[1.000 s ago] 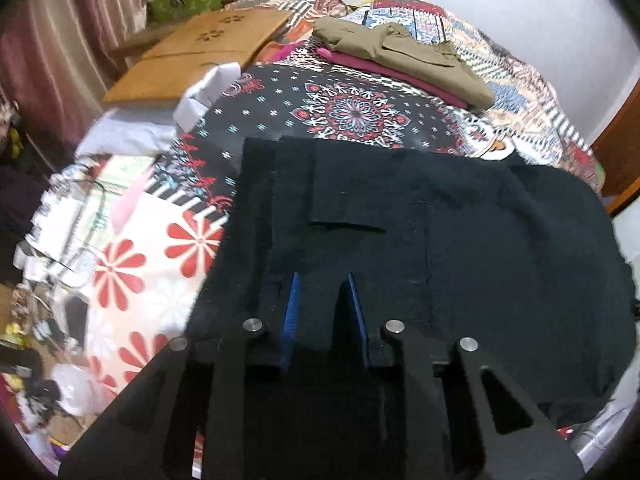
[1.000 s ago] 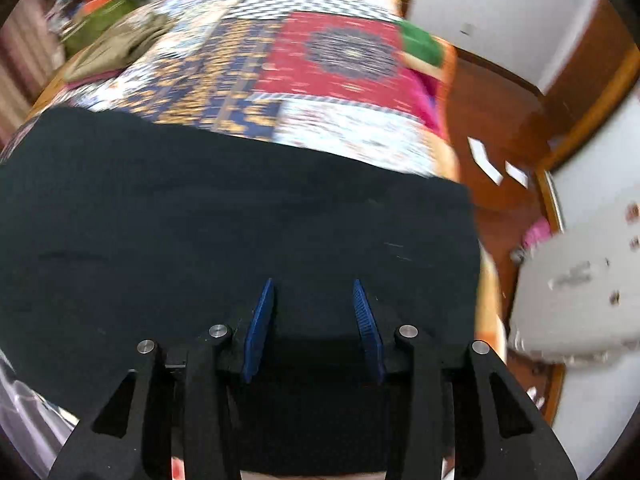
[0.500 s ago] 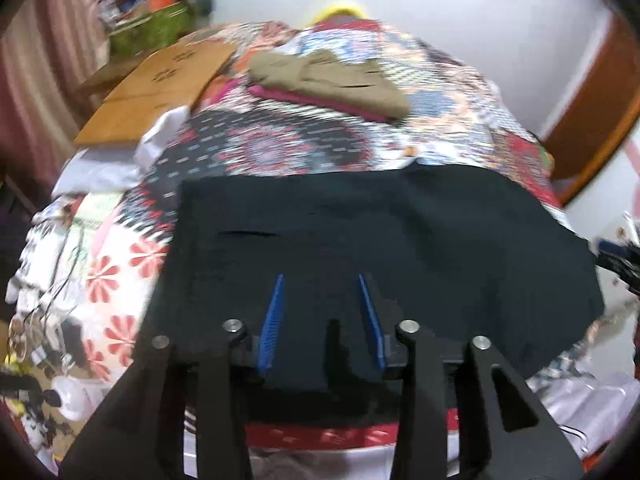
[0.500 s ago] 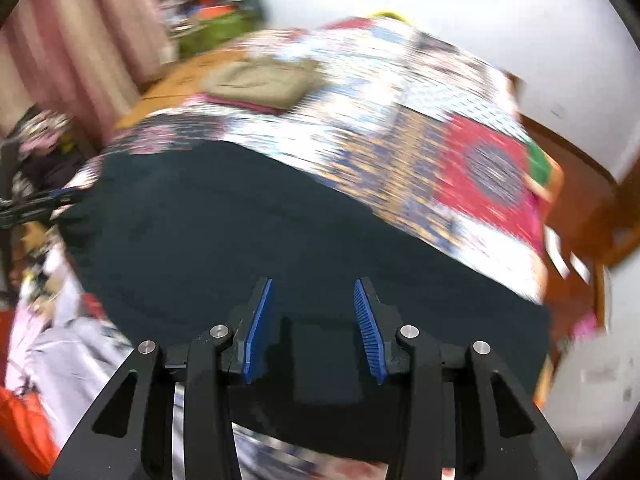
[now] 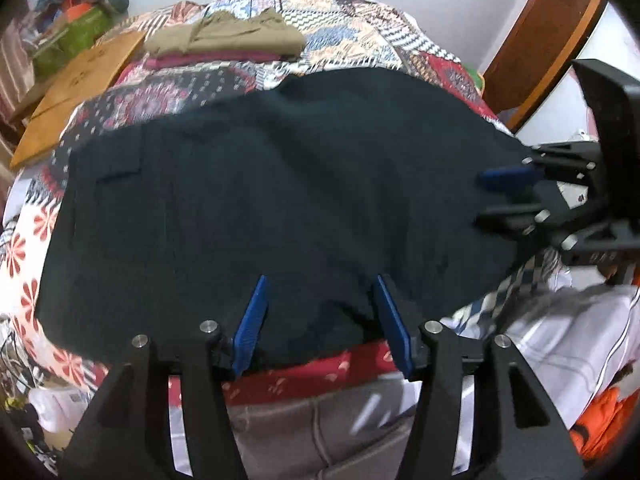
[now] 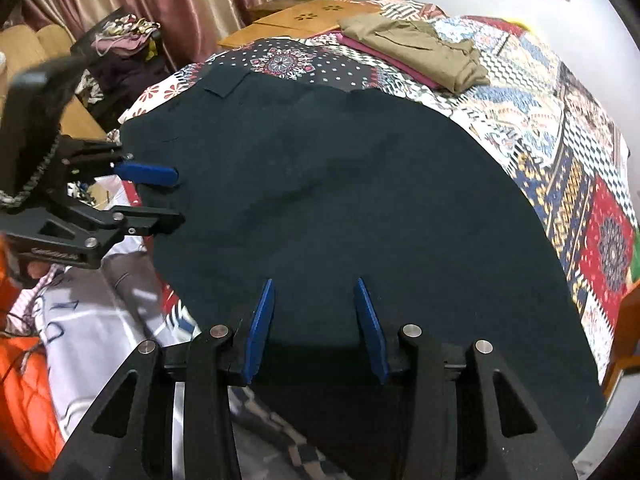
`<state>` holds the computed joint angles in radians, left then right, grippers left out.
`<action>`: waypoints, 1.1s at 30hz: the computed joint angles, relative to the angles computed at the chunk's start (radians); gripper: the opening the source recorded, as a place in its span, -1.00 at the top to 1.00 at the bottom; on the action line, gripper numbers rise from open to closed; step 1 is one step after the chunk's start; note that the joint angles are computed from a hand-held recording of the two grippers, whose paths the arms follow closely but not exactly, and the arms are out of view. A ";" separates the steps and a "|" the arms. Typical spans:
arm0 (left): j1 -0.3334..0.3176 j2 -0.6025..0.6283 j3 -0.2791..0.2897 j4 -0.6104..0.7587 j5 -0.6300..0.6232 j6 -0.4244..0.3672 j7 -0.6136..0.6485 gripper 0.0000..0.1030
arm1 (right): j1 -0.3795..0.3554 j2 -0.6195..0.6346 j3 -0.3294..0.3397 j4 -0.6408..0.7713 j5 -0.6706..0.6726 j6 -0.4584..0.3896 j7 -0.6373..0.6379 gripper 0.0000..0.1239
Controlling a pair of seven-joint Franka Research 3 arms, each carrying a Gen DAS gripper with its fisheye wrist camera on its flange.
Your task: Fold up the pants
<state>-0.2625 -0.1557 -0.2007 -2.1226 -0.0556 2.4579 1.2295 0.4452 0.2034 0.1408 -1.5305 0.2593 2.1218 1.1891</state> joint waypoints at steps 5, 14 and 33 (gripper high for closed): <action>0.006 -0.058 0.011 -0.074 0.002 0.015 0.002 -0.36 | -0.025 -0.063 -0.009 -0.089 0.035 0.007 -0.012 0.37; 0.017 -0.096 -0.004 -0.136 0.133 -0.035 -0.081 -0.37 | -0.060 -0.164 -0.029 -0.216 0.019 0.041 0.053 0.36; 0.035 -0.251 0.029 -0.178 0.135 -0.024 -0.140 -0.30 | -0.144 -0.317 -0.055 -0.328 -0.070 0.041 0.244 0.13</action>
<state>-0.2275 -0.4067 -0.1718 -2.3007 0.0789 2.4336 1.0892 0.3014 -0.1132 0.0862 -1.8587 0.1888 2.1627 1.4336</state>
